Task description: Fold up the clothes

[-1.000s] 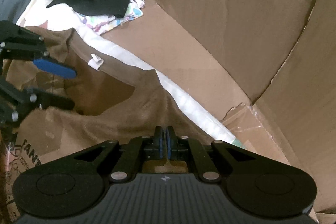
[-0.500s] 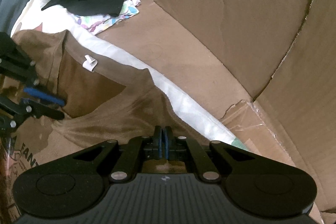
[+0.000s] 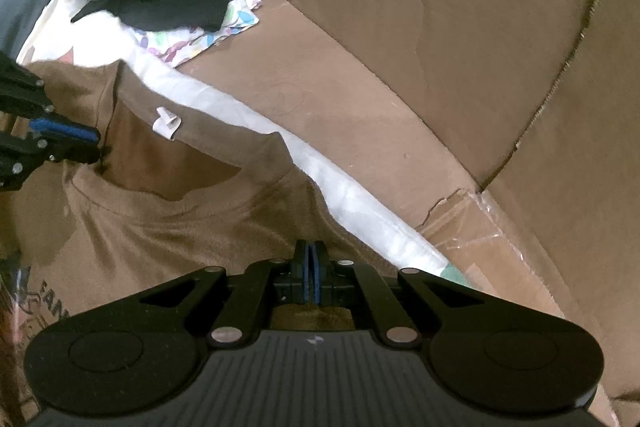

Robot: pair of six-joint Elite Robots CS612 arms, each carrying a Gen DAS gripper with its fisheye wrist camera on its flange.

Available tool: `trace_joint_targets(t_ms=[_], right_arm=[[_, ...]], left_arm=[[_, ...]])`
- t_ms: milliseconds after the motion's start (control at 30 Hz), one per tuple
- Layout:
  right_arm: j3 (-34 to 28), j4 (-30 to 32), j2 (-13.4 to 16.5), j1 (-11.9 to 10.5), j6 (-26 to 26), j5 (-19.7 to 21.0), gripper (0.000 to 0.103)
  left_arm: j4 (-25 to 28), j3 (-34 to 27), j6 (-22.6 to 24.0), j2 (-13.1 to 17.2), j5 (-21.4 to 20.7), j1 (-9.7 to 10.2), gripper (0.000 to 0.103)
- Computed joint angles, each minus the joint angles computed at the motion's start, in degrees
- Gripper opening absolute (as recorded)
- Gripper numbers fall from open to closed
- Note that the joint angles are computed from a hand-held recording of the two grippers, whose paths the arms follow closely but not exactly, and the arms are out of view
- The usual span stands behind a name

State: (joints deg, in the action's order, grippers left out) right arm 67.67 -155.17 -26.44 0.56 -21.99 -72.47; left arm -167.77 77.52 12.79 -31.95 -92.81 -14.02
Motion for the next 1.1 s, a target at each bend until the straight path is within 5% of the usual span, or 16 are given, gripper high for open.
trace_joint_targets(t_ms=[100,200,400,733,1100], right_arm=[[1.21,-1.1,-0.9,-0.44,1.85,1.77,0.017],[4.07,-5.16,-2.6,-1.31,2.67,4.74,0.047],[11.28,-12.15,-7.16,-3.74,2.63,6.31,0.047],[25.34,-21.0,-13.9,-9.93,10.48,0.04,0.047],[33.59,-24.87,-14.91,-14.03,22.55,-5.0,0.047]], left_arm=[[-1.34,0.51,-0.66,-0.38,-0.79,-0.37,0.015],[-2.34,1.17,-0.55,-0.76,-0.93,-0.79,0.029],[-3.04,2.88,-2.49,-1.93,-0.21,-0.88,0.04],[-2.94,8.34,-7.03,-5.35,3.11,-0.28,0.045],[-1.83,15.35,-11.63,-8.92,6.68,-0.25,0.047]])
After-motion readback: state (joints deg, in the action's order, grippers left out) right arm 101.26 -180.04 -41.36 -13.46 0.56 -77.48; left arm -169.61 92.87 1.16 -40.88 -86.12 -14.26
